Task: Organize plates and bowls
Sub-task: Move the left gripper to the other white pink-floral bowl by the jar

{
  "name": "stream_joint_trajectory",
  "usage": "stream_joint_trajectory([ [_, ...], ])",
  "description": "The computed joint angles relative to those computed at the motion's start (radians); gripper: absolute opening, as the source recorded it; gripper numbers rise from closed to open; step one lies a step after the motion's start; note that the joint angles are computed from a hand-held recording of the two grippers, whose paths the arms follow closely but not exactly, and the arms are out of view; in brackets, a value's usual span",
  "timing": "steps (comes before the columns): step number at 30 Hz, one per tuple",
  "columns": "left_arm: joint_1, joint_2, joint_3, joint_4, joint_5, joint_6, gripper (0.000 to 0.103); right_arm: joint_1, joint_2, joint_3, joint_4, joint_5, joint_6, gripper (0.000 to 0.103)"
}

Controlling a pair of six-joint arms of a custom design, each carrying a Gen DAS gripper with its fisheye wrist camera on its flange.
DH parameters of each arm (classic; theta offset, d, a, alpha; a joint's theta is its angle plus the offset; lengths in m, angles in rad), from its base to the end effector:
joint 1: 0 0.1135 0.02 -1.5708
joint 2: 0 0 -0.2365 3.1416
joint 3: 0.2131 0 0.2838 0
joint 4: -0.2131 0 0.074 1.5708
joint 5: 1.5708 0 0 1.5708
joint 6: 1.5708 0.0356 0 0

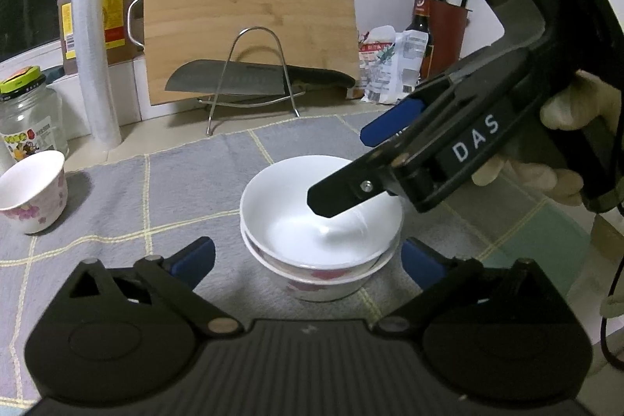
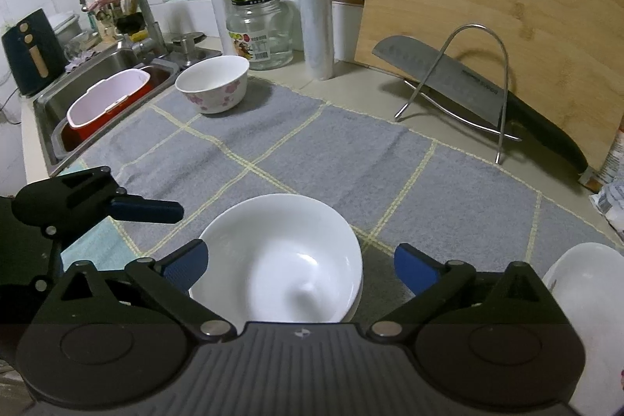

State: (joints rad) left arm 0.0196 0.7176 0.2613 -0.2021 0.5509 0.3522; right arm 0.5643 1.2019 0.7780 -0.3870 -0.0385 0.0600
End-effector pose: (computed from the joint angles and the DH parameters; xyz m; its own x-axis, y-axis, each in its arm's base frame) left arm 0.2001 -0.0147 0.1368 -0.4371 0.2854 -0.8529 0.5839 0.8113 -0.0278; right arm 0.2424 0.1550 0.1953 -0.6448 -0.3372 -0.6859 -0.5191 0.8519 0.0692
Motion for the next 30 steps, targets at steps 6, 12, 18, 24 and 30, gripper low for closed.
stream_joint_trajectory([
  [6, 0.128, 0.004, 0.019, -0.069, 0.129, 0.113, 0.102, 0.084, -0.027, -0.014, -0.002, 0.119, 0.099, 0.103],
  [12, 0.26, 0.04, 0.047, -0.13, 0.231, 0.222, 0.102, 0.191, -0.037, -0.017, -0.017, 0.245, 0.196, 0.103],
  [18, 0.324, 0.045, 0.055, -0.175, 0.222, 0.203, 0.102, 0.23, -0.05, -0.018, -0.022, 0.259, 0.194, 0.103],
  [24, 0.306, -0.115, 0.005, -0.225, 0.09, 0.101, 0.102, 0.211, -0.09, -0.051, 0.008, 0.224, 0.122, 0.103],
  [30, 0.27, -0.237, -0.006, -0.286, -0.044, 0.024, 0.102, 0.175, -0.127, -0.088, 0.047, 0.161, 0.061, 0.103],
])
